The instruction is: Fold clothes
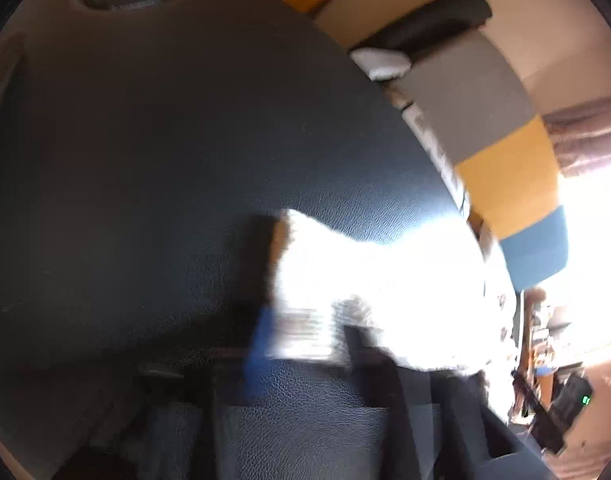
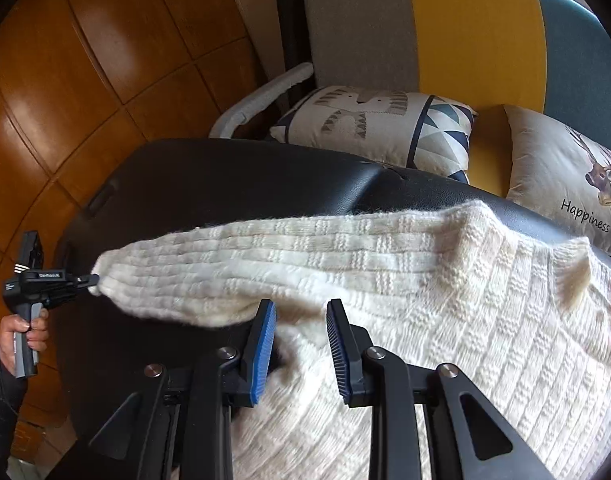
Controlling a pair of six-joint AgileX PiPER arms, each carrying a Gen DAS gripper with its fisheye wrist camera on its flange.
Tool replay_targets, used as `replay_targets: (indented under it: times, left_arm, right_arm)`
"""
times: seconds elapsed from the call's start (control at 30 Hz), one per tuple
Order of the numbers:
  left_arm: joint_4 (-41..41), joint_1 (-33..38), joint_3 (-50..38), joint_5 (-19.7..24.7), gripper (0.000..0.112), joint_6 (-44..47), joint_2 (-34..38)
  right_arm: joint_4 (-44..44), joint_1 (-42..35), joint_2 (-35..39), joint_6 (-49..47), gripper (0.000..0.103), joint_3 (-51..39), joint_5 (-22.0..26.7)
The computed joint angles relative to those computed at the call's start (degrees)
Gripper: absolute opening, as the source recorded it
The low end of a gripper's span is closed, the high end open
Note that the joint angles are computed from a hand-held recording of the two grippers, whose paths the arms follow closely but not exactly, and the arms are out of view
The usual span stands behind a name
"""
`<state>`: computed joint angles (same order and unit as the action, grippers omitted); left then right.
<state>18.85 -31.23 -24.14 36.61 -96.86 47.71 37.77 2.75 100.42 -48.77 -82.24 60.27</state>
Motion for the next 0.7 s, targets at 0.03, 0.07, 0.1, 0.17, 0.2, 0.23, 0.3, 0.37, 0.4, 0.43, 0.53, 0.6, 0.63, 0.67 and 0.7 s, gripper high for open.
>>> replay_targets:
  times: [0.03,0.07,0.1,0.17,0.2,0.23,0.3,0.37,0.4,0.43,0.53,0.6,0.63,0.67,0.7]
  left_arm:
    - [2.1,-0.08,0.06,0.2,0.003,-1.9,0.06]
    - [6.1,-1.44,-0.51,2.18,0.003,-5.74,0.25]
    - [8.77,-1.51,-1.27,3.88,0.003,-7.68,-0.11]
    - [12.79,-0.06,-3.01,6.5,0.003,-9.11,-1.18]
    - [14.19,1.01,-4.2,8.02,0.003,-8.36,-1.04]
    - [13.63,3.8,-5.34,7.93,0.003,-5.33,0.0]
    - [11.51,9.47,-7.7,7.14,0.003,1.75,3.53]
    - [10.51,12.11,-9.97,7.86,0.003,6.97,8.26]
    - [9.96,12.76,-10.53,8.32,0.003,8.8,10.57]
    - [9.78,13.12,-10.84,8.91,0.003,9.82,12.82]
    - [12.63,12.23,-10.53,9.7,0.003,8.0,16.23]
    - [11.61,13.08,-11.51,9.79,0.004,9.63,16.63]
    - [10.79,13.81,-12.14,9.76,0.004,10.89,16.89]
    - [9.35,14.78,-12.61,9.46,0.004,12.67,16.35]
    - [8.31,15.29,-13.2,10.31,0.004,13.85,15.69]
  right_arm:
    - [-1.0,0.82,0.83,0.79,0.026,-0.89,-0.6]
    - [-2.17,1.64,1.6,1.49,0.026,-1.67,-1.12]
    - [-3.36,2.45,2.39,2.21,0.026,-2.47,-1.59]
    - [-6.55,4.35,3.98,4.37,0.026,-3.57,-2.96]
    - [-8.52,5.34,5.12,5.89,0.026,-4.01,-3.49]
    - [-8.45,5.83,5.09,5.11,0.026,-2.79,-5.33]
    - [-7.86,6.69,5.0,2.97,0.027,-0.22,-9.15]
    - [-8.4,7.39,3.85,2.41,0.027,1.7,-11.43]
    - [-8.64,7.67,3.27,1.82,0.027,2.55,-12.35]
    - [-8.61,7.62,3.22,1.32,0.027,2.49,-12.23]
    - [-7.38,6.28,4.18,-0.07,0.027,0.37,-8.93]
    - [-5.05,4.1,5.75,-0.3,0.027,-3.07,-3.05]
    - [-3.21,2.59,5.87,-0.57,0.027,-4.09,-0.46]
    - [-1.84,0.91,5.22,-1.48,0.027,-3.73,0.12]
    - [-1.08,-0.2,4.36,-2.05,0.027,-2.86,-0.29]
